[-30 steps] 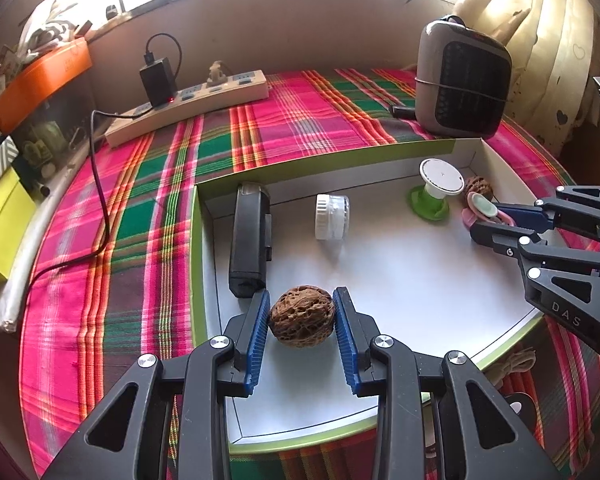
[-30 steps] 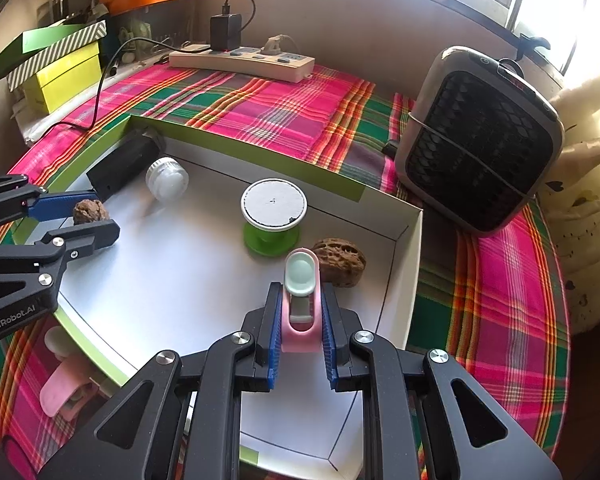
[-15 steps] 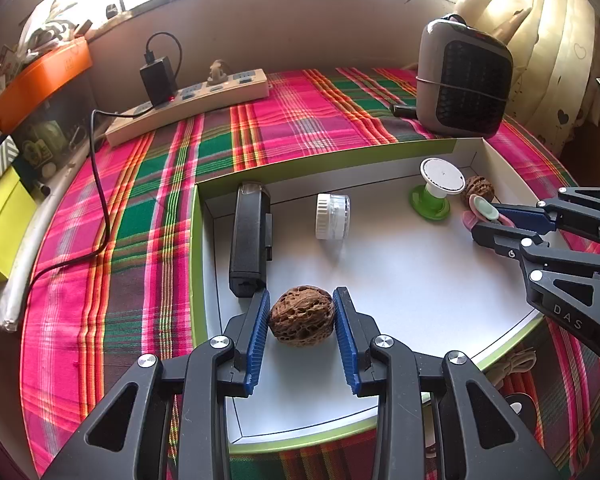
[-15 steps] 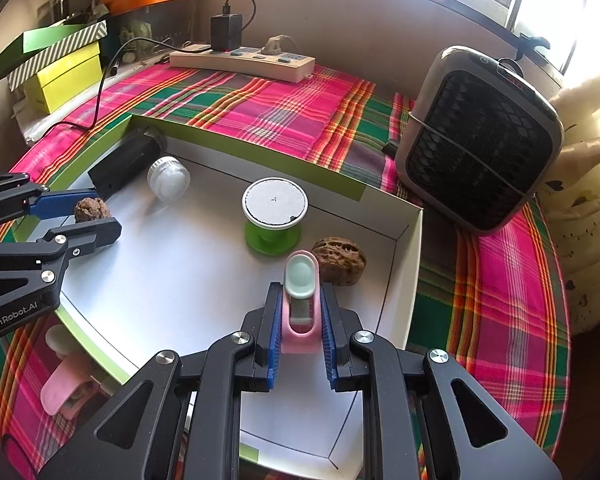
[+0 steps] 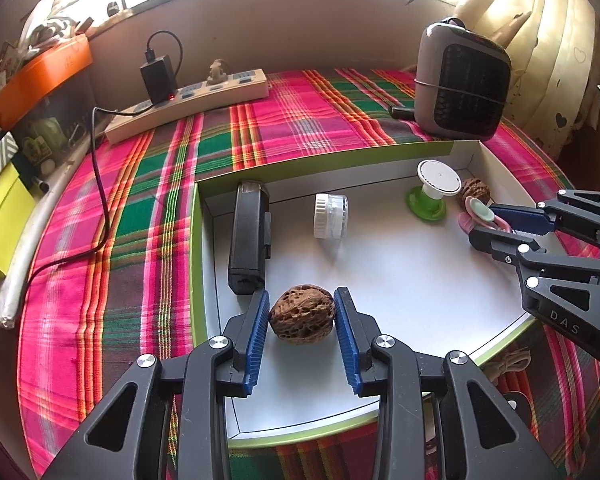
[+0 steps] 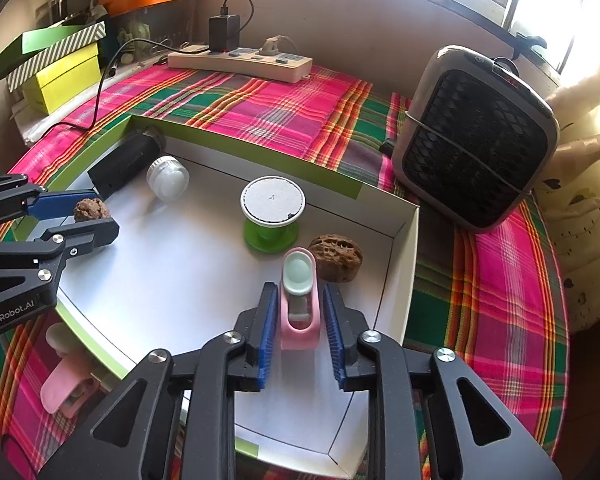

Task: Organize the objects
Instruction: 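Open the right gripper to release the holder while the left gripper releases the walnut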

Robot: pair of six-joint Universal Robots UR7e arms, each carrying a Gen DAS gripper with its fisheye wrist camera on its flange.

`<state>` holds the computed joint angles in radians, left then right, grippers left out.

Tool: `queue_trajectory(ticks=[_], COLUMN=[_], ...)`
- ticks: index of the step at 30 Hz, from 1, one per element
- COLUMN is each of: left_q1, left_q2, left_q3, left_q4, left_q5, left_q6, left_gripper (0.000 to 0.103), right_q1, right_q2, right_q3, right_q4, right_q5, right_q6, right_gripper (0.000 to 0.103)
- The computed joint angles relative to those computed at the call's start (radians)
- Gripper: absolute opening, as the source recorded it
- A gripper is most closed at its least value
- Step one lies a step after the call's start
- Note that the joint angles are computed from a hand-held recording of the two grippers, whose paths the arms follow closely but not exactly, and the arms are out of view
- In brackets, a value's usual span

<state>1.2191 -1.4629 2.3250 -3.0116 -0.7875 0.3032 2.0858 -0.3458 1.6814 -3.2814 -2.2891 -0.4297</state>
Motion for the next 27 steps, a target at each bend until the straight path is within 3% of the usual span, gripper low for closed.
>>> queue_trajectory(ticks=[5, 8, 27], left_q1=[-0.004, -0.008, -0.056], left_q2=[-0.017, -0.026, -0.153], left_q3=[0.009, 0.012, 0.081], left_q4=[0.003, 0.004, 0.022], left_q5=[-0.007, -0.005, -0.029], left_q6=[-0.011, -0.018, -0.054], left_gripper=[0.037, 0.038, 0.039], right_q1=[0.003, 0.006, 0.044], right_q2=[-0.004, -0.006, -0.032], right_q3=[0.007, 0.013, 0.076], right_q4=[-0.011, -0.022, -0.105], right_q5=[0.002, 0.002, -0.004], right_q6=[0.0, 0.0, 0.034], right_gripper=[0.027, 0.034, 0.035])
